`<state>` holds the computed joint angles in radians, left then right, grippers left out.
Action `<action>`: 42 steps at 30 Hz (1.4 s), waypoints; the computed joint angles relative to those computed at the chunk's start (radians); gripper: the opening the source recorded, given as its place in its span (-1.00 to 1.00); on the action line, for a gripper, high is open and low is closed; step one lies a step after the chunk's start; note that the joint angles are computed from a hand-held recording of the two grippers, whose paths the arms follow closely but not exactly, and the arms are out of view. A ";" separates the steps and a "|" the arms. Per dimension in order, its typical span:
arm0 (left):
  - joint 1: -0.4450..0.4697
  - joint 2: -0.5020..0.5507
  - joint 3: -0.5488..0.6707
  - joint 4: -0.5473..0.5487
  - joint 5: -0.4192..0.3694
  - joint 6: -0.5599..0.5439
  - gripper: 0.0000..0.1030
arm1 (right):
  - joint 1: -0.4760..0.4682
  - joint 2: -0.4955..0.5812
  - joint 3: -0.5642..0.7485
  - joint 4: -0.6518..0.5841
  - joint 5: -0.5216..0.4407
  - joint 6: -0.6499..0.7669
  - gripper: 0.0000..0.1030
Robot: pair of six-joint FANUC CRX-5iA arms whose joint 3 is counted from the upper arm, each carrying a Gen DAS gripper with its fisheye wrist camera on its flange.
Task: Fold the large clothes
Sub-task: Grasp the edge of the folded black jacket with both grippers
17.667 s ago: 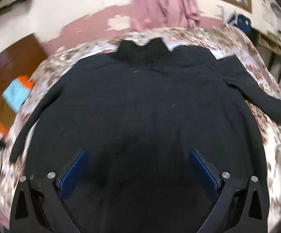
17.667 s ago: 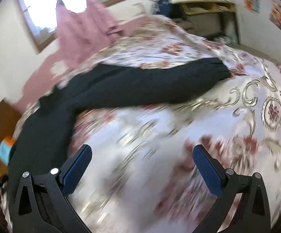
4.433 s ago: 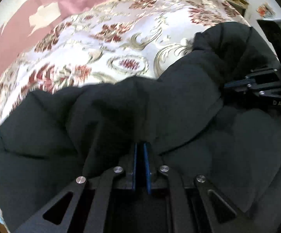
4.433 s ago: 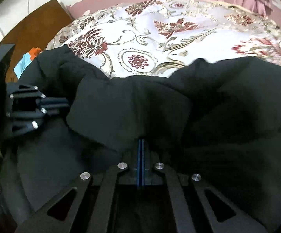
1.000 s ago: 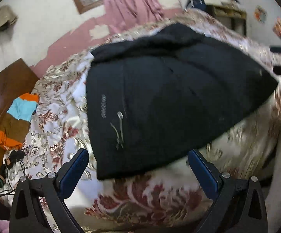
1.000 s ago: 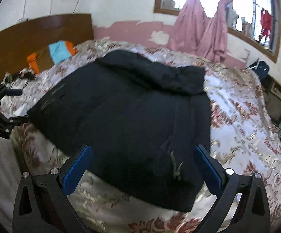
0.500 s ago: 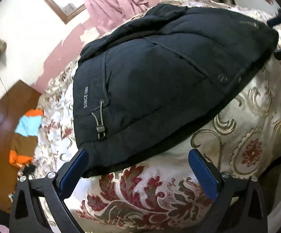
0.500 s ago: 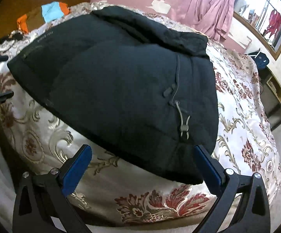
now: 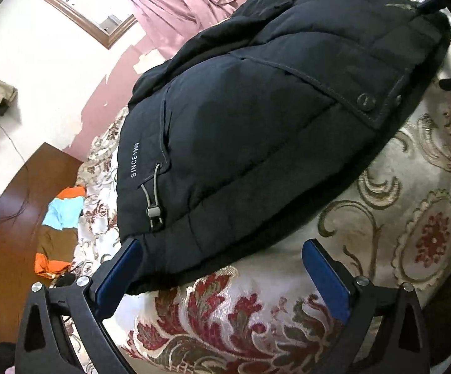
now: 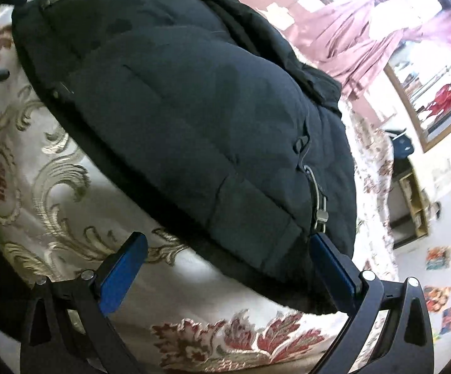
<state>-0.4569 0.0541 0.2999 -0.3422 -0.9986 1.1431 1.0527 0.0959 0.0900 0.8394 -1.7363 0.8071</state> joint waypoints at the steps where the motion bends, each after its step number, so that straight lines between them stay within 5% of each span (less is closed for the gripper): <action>1: -0.003 0.006 0.006 -0.009 -0.003 0.016 1.00 | -0.003 0.001 -0.009 0.011 0.008 -0.006 0.97; 13: 0.066 0.004 -0.007 0.088 0.044 0.140 1.00 | -0.016 -0.140 -0.171 0.146 0.187 -0.276 0.97; 19: 0.005 0.007 -0.009 -0.032 0.046 0.140 1.00 | -0.023 -0.163 -0.193 0.169 0.216 -0.307 0.97; 25: -0.085 0.049 0.046 -0.282 0.006 0.353 0.98 | -0.033 -0.177 -0.210 0.177 0.231 -0.328 0.97; 38: -0.124 0.048 0.053 -0.432 0.040 0.539 -0.12 | -0.066 -0.119 -0.151 0.103 0.080 -0.319 0.95; 40: -0.104 0.046 0.053 -0.383 0.050 0.536 -0.24 | -0.064 -0.126 -0.155 0.106 0.087 -0.325 0.86; 42: -0.089 0.052 0.064 -0.348 0.051 0.530 -0.40 | -0.057 -0.141 -0.168 0.118 0.116 -0.319 0.45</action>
